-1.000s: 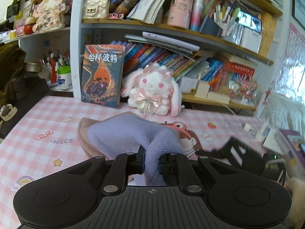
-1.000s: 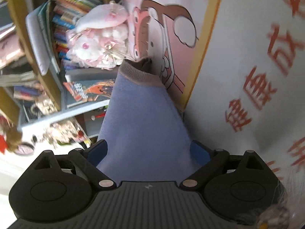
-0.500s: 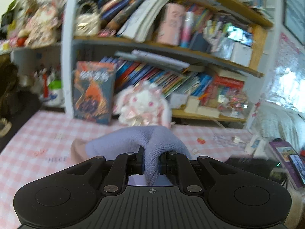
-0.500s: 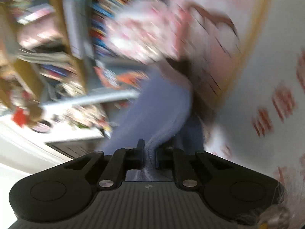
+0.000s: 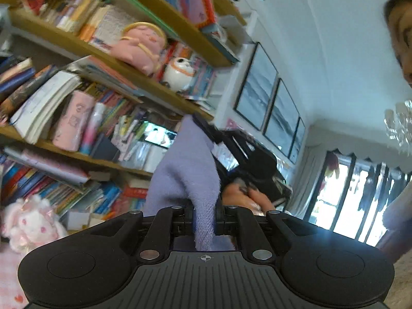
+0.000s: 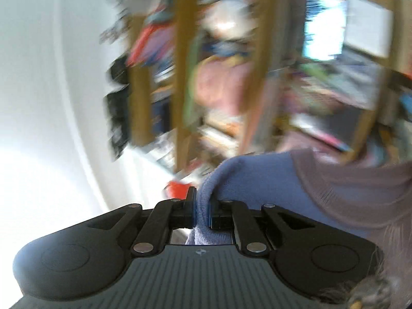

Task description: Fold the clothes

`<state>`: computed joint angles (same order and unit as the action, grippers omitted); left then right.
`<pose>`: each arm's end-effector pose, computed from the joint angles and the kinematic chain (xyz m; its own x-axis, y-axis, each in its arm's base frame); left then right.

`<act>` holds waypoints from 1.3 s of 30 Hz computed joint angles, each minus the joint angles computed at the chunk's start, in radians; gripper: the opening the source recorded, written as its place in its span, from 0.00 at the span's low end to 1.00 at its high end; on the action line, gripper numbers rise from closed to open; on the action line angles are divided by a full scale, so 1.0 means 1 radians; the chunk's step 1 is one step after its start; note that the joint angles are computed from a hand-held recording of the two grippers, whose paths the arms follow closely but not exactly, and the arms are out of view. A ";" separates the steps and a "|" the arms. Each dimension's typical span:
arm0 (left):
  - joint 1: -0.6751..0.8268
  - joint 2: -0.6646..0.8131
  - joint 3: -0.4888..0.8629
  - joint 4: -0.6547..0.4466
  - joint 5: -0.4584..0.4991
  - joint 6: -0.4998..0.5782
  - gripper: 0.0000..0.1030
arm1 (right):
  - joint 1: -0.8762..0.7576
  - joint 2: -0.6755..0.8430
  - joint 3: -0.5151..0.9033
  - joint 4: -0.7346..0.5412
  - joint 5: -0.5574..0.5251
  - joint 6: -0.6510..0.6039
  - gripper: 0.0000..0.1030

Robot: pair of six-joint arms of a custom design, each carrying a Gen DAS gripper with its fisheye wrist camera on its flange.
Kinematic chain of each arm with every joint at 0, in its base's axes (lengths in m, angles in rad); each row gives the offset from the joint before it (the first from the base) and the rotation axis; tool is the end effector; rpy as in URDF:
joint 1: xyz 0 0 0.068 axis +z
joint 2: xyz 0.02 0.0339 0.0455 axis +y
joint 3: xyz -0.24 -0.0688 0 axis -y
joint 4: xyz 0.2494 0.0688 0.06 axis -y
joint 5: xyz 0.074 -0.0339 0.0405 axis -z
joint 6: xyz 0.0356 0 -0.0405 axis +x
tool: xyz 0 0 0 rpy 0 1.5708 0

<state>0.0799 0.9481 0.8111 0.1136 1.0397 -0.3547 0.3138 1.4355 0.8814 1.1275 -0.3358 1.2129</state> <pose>0.2290 -0.0125 0.3317 -0.3063 -0.2010 -0.9305 0.7598 0.5373 -0.3661 0.3024 0.1105 0.3295 -0.3388 0.8198 -0.4617 -0.6776 0.1278 0.7242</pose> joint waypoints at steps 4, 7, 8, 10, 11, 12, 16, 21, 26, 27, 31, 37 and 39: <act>0.144 0.064 -0.026 -0.315 -0.038 0.247 0.09 | 0.104 0.125 0.153 -0.241 0.016 -0.079 0.07; 0.214 0.250 -0.065 -0.512 -0.214 0.466 0.09 | 0.202 0.300 0.293 -0.555 0.069 -0.120 0.07; 0.225 0.327 -0.086 -0.515 -0.290 0.513 0.09 | 0.236 0.376 0.354 -0.677 0.086 -0.138 0.07; 0.239 0.399 -0.110 -0.522 -0.387 0.584 0.09 | 0.295 0.523 0.479 -0.883 0.121 -0.169 0.07; 0.244 0.439 -0.121 -0.515 -0.437 0.611 0.09 | 0.320 0.595 0.544 -0.961 0.137 -0.166 0.07; 0.266 0.458 -0.115 -0.528 -0.429 0.625 0.09 | 0.338 0.656 0.600 -1.011 0.145 -0.152 0.07; 0.311 0.527 -0.048 -0.577 -0.401 0.685 0.09 | 0.374 0.835 0.873 -1.158 0.153 -0.165 0.07; 0.314 0.589 0.002 -0.593 -0.403 0.697 0.10 | 0.431 1.008 1.193 -1.394 0.219 -0.289 0.15; 0.298 0.638 0.022 -0.568 -0.407 0.667 0.10 | 0.446 0.812 0.859 -1.241 0.295 -0.319 0.41; 0.297 0.638 0.022 -0.566 -0.408 0.661 0.10 | 0.447 0.761 0.782 -1.216 0.312 -0.327 0.41; 0.301 0.627 0.017 -0.573 -0.410 0.645 0.13 | 0.446 0.533 0.454 -1.143 0.398 -0.353 0.45; 0.316 0.544 0.016 -0.647 -0.522 0.712 0.25 | 0.435 0.251 0.073 -1.158 0.495 -0.344 0.44; 0.306 0.460 -0.012 -0.634 -0.579 0.715 0.25 | 0.430 0.175 -0.041 -1.109 0.493 -0.361 0.44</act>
<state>0.3860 1.4081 0.7994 -0.5201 0.4608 0.3603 0.7437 1.6103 0.8406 0.0185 0.1573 0.8515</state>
